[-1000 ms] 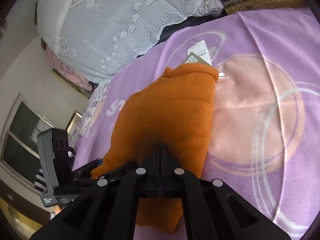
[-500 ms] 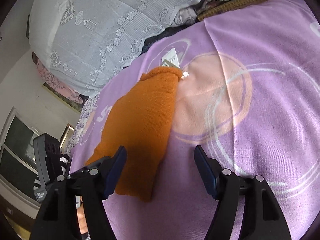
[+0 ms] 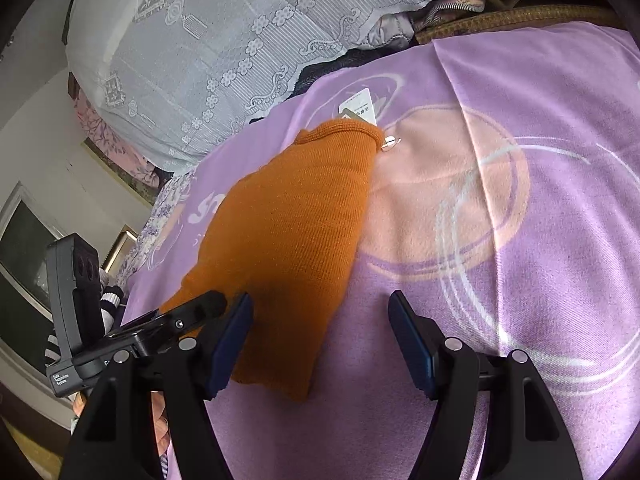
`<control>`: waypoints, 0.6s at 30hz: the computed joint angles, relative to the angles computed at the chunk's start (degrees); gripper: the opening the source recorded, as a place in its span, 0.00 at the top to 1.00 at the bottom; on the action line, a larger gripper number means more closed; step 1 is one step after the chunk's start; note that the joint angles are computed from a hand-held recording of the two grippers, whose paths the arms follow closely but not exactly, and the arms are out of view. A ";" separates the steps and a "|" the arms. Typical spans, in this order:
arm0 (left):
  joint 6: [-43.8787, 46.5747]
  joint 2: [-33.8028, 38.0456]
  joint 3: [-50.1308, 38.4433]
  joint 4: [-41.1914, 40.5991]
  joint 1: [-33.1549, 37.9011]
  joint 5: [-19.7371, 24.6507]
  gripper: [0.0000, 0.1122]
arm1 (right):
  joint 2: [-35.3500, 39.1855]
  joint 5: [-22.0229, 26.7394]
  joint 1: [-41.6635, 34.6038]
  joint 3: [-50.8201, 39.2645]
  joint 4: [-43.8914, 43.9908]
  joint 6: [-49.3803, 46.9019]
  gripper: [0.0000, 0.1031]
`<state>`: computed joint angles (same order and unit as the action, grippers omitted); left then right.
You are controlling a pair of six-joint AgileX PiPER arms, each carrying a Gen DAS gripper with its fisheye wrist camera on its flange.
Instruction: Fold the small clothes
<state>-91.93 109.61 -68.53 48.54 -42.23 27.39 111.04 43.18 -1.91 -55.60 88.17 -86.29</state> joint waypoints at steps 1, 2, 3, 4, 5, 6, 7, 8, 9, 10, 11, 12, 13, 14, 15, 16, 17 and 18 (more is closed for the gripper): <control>0.01 0.02 -0.11 0.09 -0.11 0.29 0.16 | -0.06 0.09 -0.02 0.13 0.29 -0.30 0.32; -0.14 0.13 -0.25 0.25 -0.24 0.50 0.16 | -0.03 0.34 -0.15 0.19 0.57 -0.60 0.32; -0.32 0.15 -0.32 0.54 -0.42 0.79 0.16 | 0.09 0.64 -0.38 0.24 0.72 -0.83 0.32; -0.30 0.17 -0.38 0.67 -0.47 0.84 0.16 | 0.23 0.88 -0.49 0.18 0.71 -0.76 0.32; -0.11 0.19 -0.47 0.66 -0.49 0.85 0.16 | 0.30 1.02 -0.57 0.13 0.66 -0.72 0.32; -0.08 0.16 -0.51 0.71 -0.59 0.92 0.16 | 0.37 1.14 -0.63 0.11 0.63 -0.68 0.31; -0.05 0.11 -0.50 0.83 -0.66 0.87 0.16 | 0.41 1.24 -0.69 0.14 0.67 -0.74 0.31; 0.21 0.19 -0.63 0.71 -0.62 0.77 0.16 | 0.46 1.39 -0.74 0.13 0.68 -0.71 0.31; 0.31 0.15 -0.59 0.70 -0.63 0.60 0.16 | 0.51 1.51 -0.77 0.10 0.61 -0.64 0.31; 0.46 0.09 -0.50 0.63 -0.63 0.25 0.16 | 0.60 1.67 -0.83 0.01 0.51 -0.51 0.31; 1.08 -0.12 -0.18 0.21 -0.34 -0.87 0.16 | 0.83 2.01 -0.95 -0.17 0.33 -0.26 0.30; 1.89 -0.36 0.22 -0.49 0.05 -2.26 0.16 | 1.05 2.38 -1.08 -0.35 0.19 -0.07 0.29; 3.02 -0.72 0.80 -1.69 0.70 -4.13 0.16 | 1.21 2.76 -1.19 -0.39 0.16 -0.01 0.28; 3.79 -1.00 1.25 -2.64 1.29 -5.32 0.16 | 1.43 3.29 -1.46 -0.52 0.18 0.20 0.28; 4.72 -1.64 2.22 -4.22 2.46 -7.36 0.16 | 1.41 3.48 -1.73 -0.53 0.32 0.37 0.28; 4.40 -2.27 3.08 -4.68 3.39 -8.90 0.16 | 0.78 3.24 -1.98 0.17 1.57 0.05 0.28; 2.80 -3.07 4.21 -4.02 4.44 -10.58 0.16 | -0.16 3.48 -2.35 0.99 3.60 -0.96 0.28; -0.03 -3.84 5.33 -2.28 5.45 -12.18 0.16 | -0.54 4.54 -2.70 0.99 4.66 -1.69 0.28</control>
